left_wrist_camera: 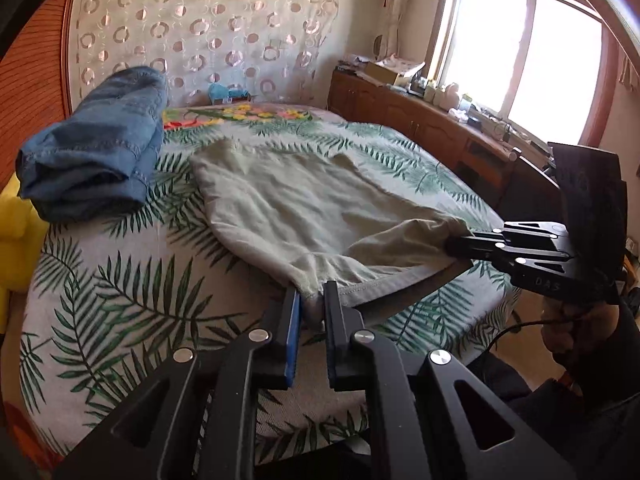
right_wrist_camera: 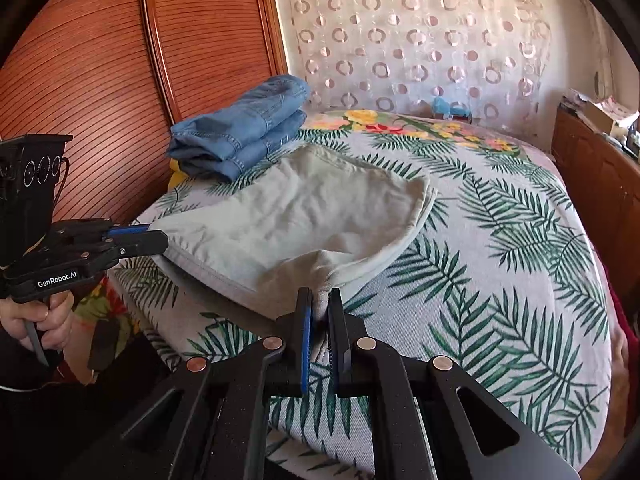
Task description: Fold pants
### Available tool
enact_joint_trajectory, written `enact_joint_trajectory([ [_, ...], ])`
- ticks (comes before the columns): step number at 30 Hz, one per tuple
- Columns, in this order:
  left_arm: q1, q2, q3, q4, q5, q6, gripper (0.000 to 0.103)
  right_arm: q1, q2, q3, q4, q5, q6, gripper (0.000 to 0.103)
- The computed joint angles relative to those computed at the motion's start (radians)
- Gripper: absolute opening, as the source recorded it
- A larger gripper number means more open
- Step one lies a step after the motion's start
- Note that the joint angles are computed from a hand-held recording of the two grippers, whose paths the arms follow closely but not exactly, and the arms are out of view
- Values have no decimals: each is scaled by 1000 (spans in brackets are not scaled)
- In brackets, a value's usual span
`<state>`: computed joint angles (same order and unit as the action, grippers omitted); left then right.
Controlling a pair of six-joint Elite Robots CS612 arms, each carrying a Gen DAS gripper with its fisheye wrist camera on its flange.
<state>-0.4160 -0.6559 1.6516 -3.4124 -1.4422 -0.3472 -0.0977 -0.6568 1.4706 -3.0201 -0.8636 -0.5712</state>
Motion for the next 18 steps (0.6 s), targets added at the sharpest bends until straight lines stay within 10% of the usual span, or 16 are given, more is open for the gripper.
enact_joint_trajectory([
  [8,-3,5,-2,32,29,-6,49,2,-3,-2,60,-40,-7,7],
  [18,9,22,-13,29,-11,-37,47,5,-7,14,57,-71,2,13],
])
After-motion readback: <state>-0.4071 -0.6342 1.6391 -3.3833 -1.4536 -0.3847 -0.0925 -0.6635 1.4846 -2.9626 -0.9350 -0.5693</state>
